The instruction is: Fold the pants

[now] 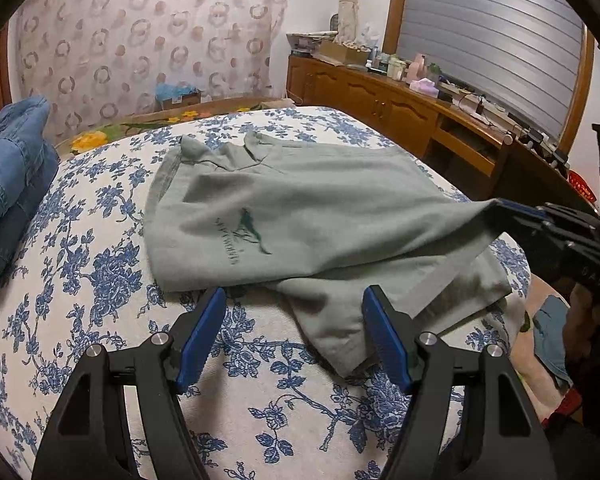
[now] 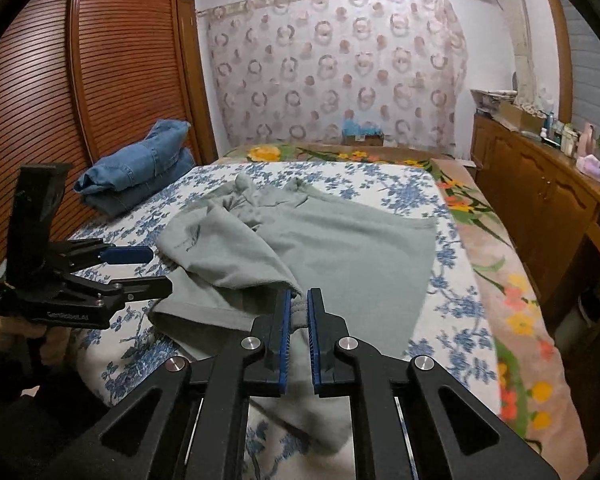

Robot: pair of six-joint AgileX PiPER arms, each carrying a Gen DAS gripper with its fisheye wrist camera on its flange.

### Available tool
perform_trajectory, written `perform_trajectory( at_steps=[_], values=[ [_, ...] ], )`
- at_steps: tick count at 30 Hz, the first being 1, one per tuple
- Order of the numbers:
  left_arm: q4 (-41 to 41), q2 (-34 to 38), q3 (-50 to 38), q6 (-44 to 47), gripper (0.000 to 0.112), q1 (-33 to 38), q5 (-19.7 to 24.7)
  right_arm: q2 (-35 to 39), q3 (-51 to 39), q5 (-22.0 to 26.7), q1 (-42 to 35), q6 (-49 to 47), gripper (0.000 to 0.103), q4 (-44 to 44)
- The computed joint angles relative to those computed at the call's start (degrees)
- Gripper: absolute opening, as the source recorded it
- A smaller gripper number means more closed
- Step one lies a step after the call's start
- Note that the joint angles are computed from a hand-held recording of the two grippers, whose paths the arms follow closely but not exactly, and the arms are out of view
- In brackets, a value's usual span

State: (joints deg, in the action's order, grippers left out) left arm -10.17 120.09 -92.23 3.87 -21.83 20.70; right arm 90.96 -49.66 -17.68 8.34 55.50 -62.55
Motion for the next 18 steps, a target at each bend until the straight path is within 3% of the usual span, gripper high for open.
perform_trajectory(
  at_steps=[11,18],
  values=[
    [0.65,1.05,-1.73,-0.49,0.072,-0.62,1.28,-7.36,7.25,1.26,-1.07,-3.99,0.008,4.35],
    [0.36,1.38,-1.84,-0.32,0.072,-0.89,1.28,-7.54,8.1,2.77,-1.91,7.14,0.008,-6.72]
  ],
)
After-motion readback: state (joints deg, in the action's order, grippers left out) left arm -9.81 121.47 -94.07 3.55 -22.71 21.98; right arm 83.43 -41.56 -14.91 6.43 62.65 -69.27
